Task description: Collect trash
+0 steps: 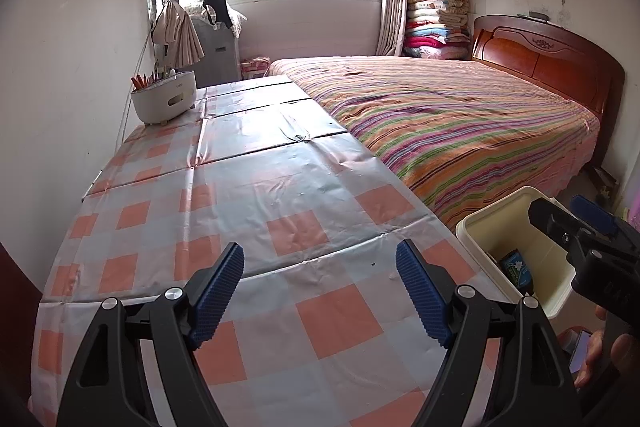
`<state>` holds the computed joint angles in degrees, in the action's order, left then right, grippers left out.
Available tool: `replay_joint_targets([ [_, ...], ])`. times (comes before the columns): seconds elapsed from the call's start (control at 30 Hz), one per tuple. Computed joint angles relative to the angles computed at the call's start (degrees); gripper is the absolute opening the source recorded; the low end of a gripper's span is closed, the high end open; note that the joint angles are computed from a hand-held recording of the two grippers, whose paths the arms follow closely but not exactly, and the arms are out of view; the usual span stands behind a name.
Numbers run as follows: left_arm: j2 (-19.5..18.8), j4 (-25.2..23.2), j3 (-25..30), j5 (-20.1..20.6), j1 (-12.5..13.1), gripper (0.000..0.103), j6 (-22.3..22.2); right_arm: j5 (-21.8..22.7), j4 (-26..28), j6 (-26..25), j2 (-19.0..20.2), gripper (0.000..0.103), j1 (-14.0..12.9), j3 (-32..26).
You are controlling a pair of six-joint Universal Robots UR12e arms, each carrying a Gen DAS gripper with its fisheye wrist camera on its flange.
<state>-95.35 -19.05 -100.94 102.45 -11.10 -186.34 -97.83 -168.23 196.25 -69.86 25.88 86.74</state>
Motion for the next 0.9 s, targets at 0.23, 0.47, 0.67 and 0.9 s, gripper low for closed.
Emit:
replay_joint_targets([
  [0.23, -0.32, 0.0, 0.37, -0.08, -0.1, 0.076, 0.11, 0.42, -0.13, 1.48, -0.37, 0.094, -0.37, 0.51],
  [0.47, -0.66, -0.78, 0.66, 0.17, -0.47, 0.076, 0.72, 0.07, -0.06, 1.13, -0.49, 0.094, -0.2, 0.44],
  [0.67, -0.53, -0.32, 0.34, 0.06, -0.63, 0.077, 1.11, -0.14, -0.05, 0.82, -0.44, 0.094, -0.14, 0.37],
  [0.9, -0.04, 0.35, -0.19, -2.35, -0.21, 0.077, 0.53, -0.44, 0.04, 0.5, -0.42, 0.094, 0.01, 0.32],
])
